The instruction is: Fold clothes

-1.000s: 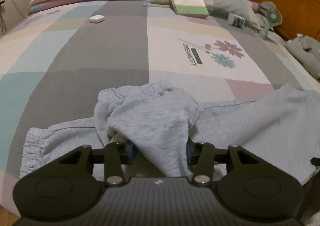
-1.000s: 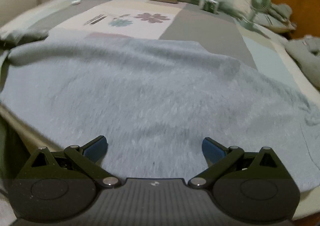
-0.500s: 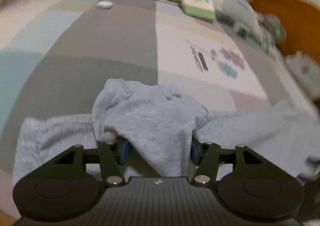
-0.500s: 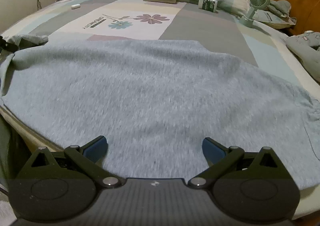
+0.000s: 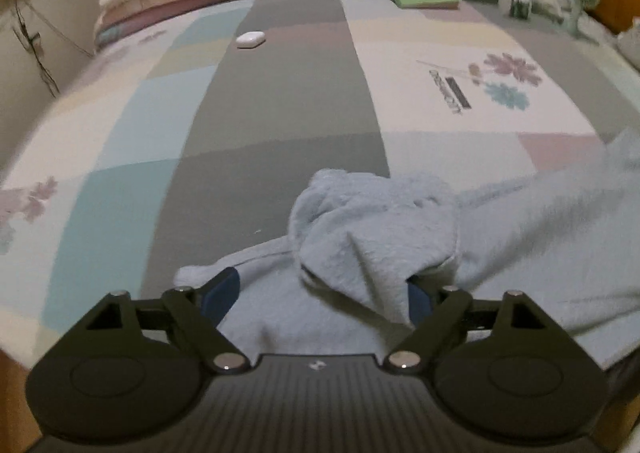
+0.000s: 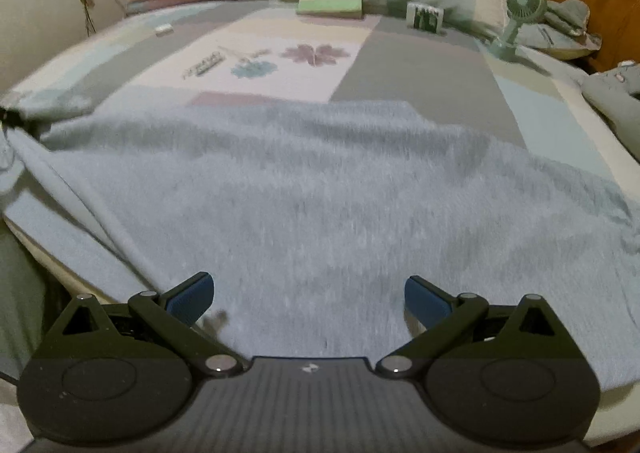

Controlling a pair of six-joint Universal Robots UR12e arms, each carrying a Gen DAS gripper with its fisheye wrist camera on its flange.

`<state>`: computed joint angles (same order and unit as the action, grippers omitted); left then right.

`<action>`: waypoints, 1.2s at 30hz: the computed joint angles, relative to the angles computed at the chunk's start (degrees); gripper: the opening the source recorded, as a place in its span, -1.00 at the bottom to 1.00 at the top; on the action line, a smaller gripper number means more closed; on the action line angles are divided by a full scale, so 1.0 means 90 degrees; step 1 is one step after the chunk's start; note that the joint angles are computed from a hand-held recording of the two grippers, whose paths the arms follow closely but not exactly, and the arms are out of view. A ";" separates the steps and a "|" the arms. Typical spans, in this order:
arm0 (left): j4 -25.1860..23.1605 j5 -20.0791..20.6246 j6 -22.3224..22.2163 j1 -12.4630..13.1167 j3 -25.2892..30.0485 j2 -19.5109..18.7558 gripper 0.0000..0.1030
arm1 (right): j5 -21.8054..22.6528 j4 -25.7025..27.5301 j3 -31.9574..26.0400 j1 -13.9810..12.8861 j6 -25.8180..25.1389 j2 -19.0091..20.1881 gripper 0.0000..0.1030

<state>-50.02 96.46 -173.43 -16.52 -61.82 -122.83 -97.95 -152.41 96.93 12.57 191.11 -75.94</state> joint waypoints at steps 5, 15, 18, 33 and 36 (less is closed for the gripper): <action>0.0276 0.0255 0.0324 -0.0093 -0.0136 0.0138 0.69 | -0.0122 0.0152 -0.0223 0.0014 -0.0059 0.0193 1.00; 0.0120 -0.0124 0.0301 0.0079 -0.0363 0.0154 0.76 | -0.0349 0.0226 -0.0120 0.0143 -0.0491 0.0214 1.00; 0.0121 -0.0664 -0.0078 0.0259 -0.0538 0.0272 0.79 | -0.0327 0.0299 -0.0155 0.0134 -0.0463 0.0216 1.00; 0.0272 -0.2315 0.0556 0.0704 -0.1310 0.0743 0.79 | -0.0476 0.0592 -0.0357 0.0201 -0.0544 0.0319 1.00; 0.0626 -0.2111 0.0314 0.0673 -0.1275 0.0739 0.79 | -0.0493 0.0582 -0.0418 0.0233 -0.0571 0.0338 1.00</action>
<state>-44.39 77.46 -170.60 -10.46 -73.30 -116.18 -102.39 -147.16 93.17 14.66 185.98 -72.90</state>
